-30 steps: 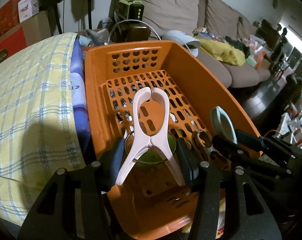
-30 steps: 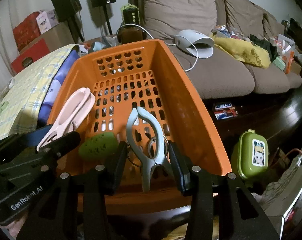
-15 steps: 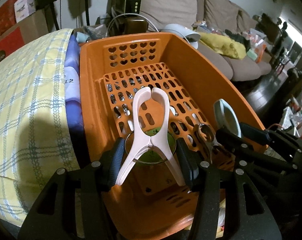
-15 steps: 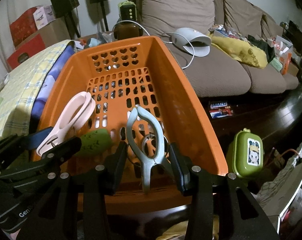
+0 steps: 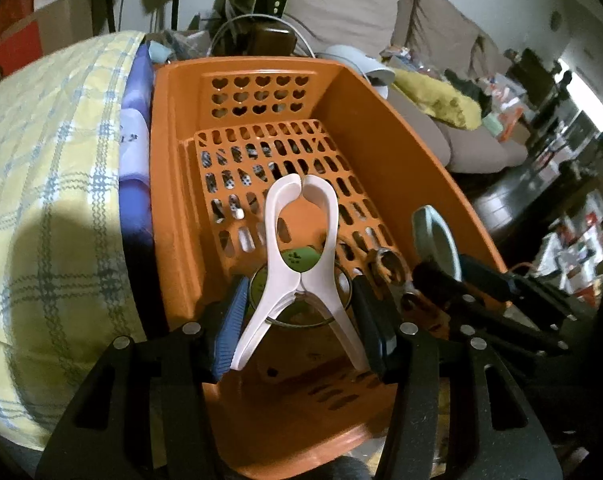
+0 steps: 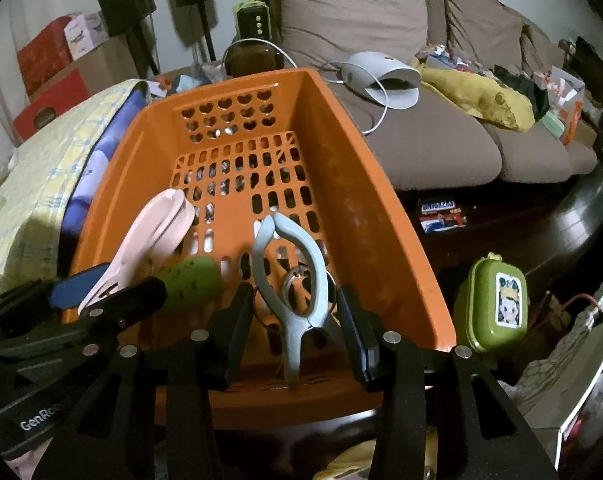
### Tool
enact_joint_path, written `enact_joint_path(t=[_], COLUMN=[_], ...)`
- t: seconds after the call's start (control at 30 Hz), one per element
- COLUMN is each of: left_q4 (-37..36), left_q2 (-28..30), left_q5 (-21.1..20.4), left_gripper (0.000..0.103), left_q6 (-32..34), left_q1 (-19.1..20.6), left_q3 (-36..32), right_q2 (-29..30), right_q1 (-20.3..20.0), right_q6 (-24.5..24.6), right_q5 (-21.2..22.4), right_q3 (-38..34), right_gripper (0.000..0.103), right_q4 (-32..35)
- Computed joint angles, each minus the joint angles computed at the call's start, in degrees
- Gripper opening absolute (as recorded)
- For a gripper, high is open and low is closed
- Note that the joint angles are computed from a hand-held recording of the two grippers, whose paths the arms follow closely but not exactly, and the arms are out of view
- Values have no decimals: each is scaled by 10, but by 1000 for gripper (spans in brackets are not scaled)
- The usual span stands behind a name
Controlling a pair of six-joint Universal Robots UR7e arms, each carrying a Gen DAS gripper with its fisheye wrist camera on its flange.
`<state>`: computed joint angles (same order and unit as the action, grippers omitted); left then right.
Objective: Organize objects
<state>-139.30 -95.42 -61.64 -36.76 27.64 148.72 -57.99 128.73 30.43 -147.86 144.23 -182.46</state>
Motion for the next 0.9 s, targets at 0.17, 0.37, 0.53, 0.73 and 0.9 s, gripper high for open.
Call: enact_joint_path(t=[0.17,0.37,0.53,0.73,0.9], left_q4=[-3,-18,-26,-31,-38], left_q2=[-8,5,8,10,9], left_q5=[1,-4,-5,-7,-9], left_gripper=[49,49,49,49,49], left_q6=[8,6,-9,-9,-7], left_q1=[7,12,9,8,10], left_q3=[-2,-2,1,2,3], right_q2=[1,-5,-11,-11,-11], right_q1=[0,-6,-10,-10,-8], right_q6=[0,-5,10,5,3], right_q5=[0,11,9,13,10], right_q3=[1,7,10,10,11], right_gripper=[43,43,43,43,43], right_q4=[2,-13,0,-5,-13])
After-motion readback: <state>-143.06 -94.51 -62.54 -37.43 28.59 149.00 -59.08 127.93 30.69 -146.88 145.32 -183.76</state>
